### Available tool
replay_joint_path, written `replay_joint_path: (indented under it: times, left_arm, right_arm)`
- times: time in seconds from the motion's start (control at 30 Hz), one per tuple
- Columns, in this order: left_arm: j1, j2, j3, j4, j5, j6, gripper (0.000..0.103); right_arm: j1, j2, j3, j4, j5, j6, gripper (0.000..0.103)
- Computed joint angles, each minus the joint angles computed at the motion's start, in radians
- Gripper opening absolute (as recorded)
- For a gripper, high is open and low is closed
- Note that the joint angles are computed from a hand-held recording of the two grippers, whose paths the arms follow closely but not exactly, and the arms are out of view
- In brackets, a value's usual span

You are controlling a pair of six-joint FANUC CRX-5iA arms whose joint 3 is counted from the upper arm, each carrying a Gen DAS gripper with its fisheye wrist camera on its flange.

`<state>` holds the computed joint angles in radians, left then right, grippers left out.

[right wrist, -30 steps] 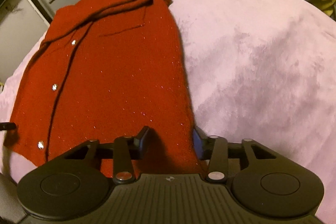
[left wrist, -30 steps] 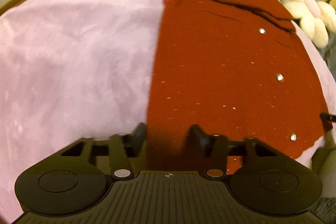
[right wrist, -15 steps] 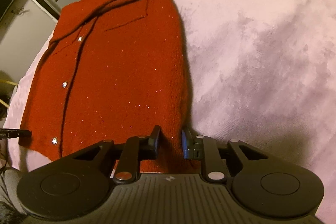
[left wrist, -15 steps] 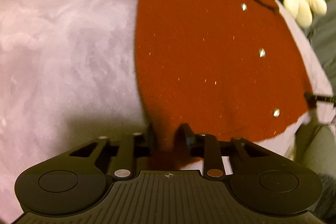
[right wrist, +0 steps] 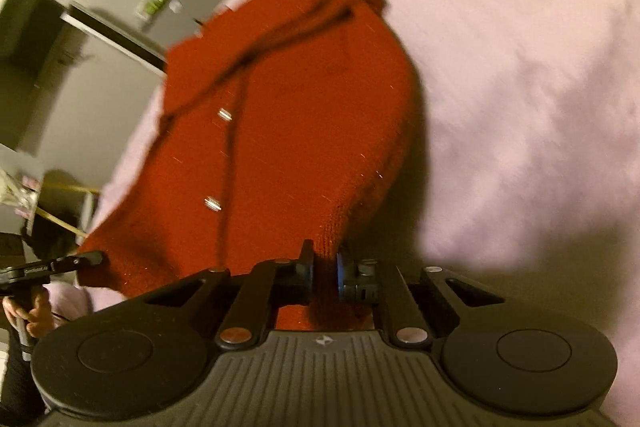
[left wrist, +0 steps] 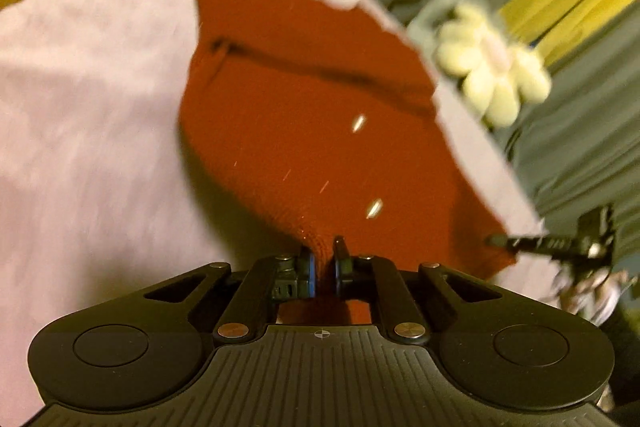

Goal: Fold small clothes

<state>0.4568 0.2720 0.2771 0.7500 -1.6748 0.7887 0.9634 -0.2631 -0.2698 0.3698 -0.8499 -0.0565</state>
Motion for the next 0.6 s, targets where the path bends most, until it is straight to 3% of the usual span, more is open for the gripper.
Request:
replay_joint_path:
  times: [0.33,0.6]
  left_arm:
    - [-0.034,0.054,0.065,0.112,0.094,0.131,0.01]
    - [-0.072,0.171,0.192,0.137,0.137,0.304,0.01]
  right_arm:
    - [-0.077,0.06,0.053,0.088,0.143,-0.012,0.009]
    - [-0.166,0.116,0.036,0.238,0.239,-0.167,0.009]
